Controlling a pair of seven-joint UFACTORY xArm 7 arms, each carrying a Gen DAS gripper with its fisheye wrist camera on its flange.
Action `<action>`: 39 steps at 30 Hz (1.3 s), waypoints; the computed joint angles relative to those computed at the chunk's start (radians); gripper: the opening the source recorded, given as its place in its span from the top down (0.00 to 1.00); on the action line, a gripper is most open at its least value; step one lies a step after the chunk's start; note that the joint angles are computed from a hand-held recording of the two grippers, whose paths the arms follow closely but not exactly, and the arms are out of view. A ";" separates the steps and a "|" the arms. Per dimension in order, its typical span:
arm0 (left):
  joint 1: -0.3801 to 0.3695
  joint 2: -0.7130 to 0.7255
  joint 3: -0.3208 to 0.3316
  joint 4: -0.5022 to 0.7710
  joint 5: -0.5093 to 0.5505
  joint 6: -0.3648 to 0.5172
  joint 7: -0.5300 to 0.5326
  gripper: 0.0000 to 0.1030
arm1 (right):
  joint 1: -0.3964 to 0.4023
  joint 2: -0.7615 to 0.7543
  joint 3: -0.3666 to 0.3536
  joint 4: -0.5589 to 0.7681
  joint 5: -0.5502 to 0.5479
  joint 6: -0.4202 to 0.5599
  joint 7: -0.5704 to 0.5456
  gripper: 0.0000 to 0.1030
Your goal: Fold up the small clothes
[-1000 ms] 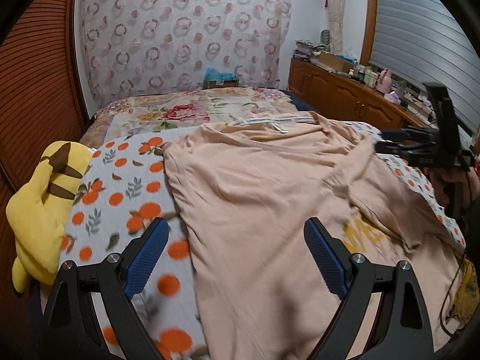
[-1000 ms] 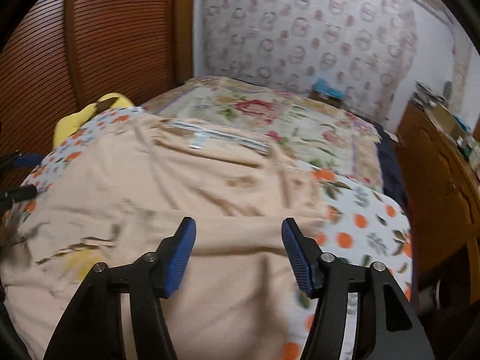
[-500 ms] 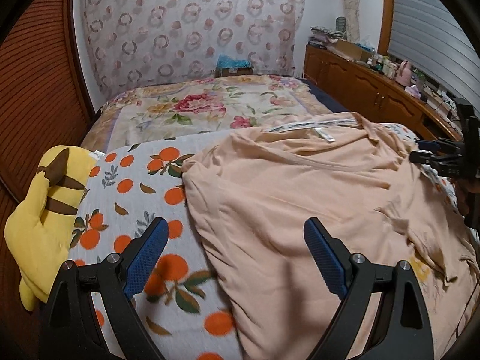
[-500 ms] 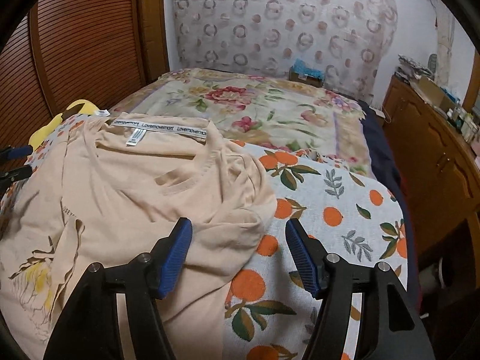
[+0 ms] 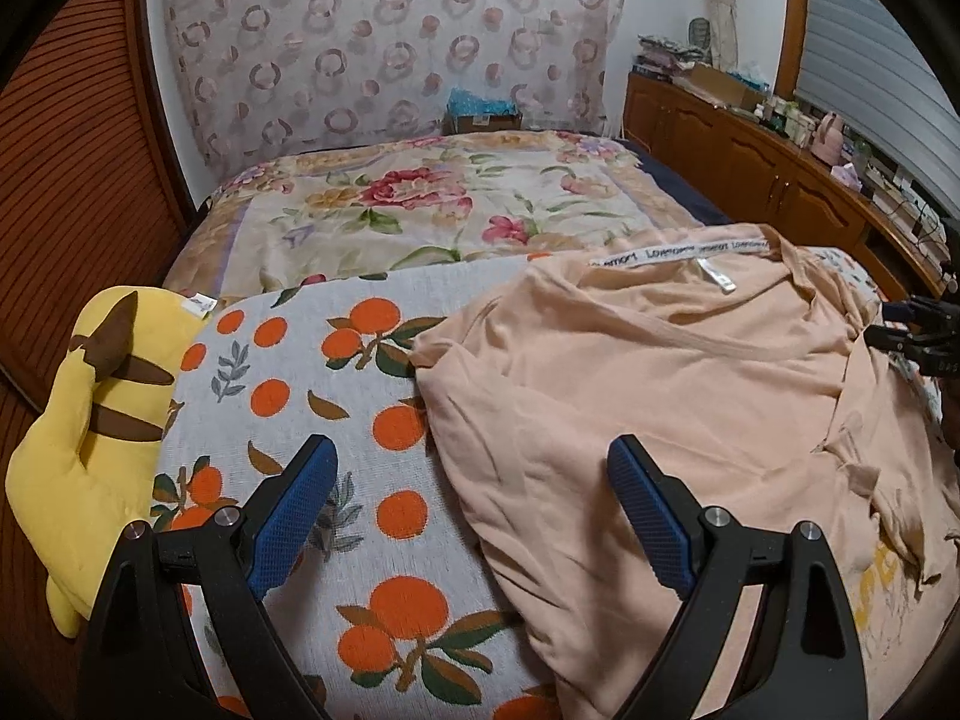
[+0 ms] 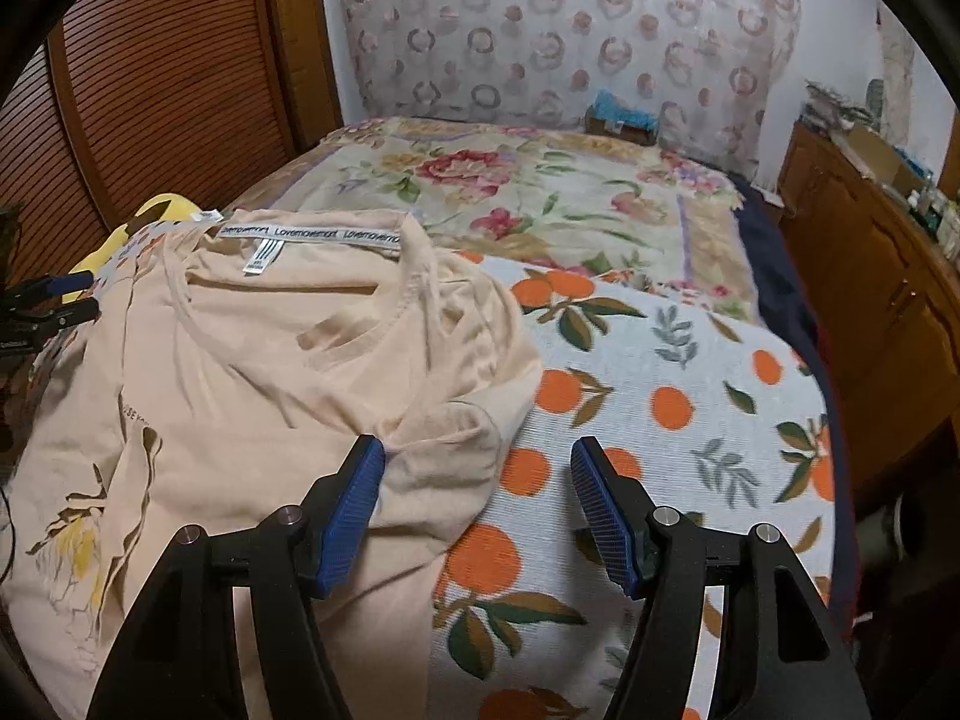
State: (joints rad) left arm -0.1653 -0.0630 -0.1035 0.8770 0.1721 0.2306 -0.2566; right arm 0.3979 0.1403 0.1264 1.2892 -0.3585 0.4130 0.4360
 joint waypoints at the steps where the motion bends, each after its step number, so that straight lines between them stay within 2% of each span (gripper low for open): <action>1: -0.002 0.005 0.002 0.001 -0.011 0.000 0.012 0.10 | -0.005 0.007 0.005 0.009 0.020 -0.001 -0.019 0.35; 3: -0.005 0.014 0.007 0.002 -0.037 -0.001 0.032 0.11 | -0.001 0.024 0.001 0.031 0.014 0.006 -0.027 0.35; 4: -0.006 0.019 0.008 0.005 -0.051 0.000 0.042 0.10 | 0.000 0.034 -0.001 0.043 0.013 0.012 -0.032 0.44; 5: -0.006 0.025 0.010 0.007 -0.061 0.003 0.051 0.11 | -0.001 0.046 -0.002 0.056 0.018 0.015 -0.045 0.63; 7: -0.005 0.032 0.011 0.011 -0.060 0.006 0.050 0.10 | -0.024 0.053 0.023 0.057 0.064 -0.017 -0.114 0.84; 9: -0.007 0.041 0.012 0.018 -0.083 0.019 0.068 0.10 | 0.004 0.050 -0.013 0.061 0.022 -0.032 -0.093 0.89; 11: -0.008 0.044 0.014 0.021 -0.103 0.021 0.082 0.10 | 0.004 0.049 -0.031 0.065 0.003 -0.060 -0.059 0.89; 13: -0.007 0.047 0.012 0.027 -0.067 0.031 0.054 0.10 | -0.004 0.055 -0.043 0.076 0.003 -0.064 -0.031 0.90; 22: -0.013 0.059 0.011 0.043 -0.042 0.042 0.033 0.07 | -0.035 0.061 -0.031 0.074 0.075 -0.050 -0.092 0.90; 25: -0.016 0.062 0.010 0.044 -0.053 0.039 0.043 0.07 | -0.006 0.073 -0.048 0.109 0.023 -0.018 -0.039 0.68; 27: -0.017 0.065 0.010 0.046 -0.063 0.036 0.059 0.07 | -0.025 0.063 -0.029 0.095 0.068 -0.027 -0.068 0.63; 29: -0.019 0.068 0.010 0.047 -0.097 0.027 0.099 0.15 | -0.031 0.061 -0.022 0.095 0.093 -0.018 -0.086 0.59; 32: -0.021 0.070 0.008 0.064 -0.173 0.043 0.176 0.48 | -0.043 0.051 -0.014 0.083 0.130 -0.009 -0.113 0.58; 34: -0.022 0.081 0.007 0.085 -0.202 0.061 0.209 0.52 | -0.052 0.050 -0.005 0.084 0.167 0.005 -0.137 0.58; 39: -0.020 0.092 0.010 0.096 -0.206 0.058 0.220 0.53 | -0.050 0.060 -0.003 0.104 0.182 0.025 -0.170 0.60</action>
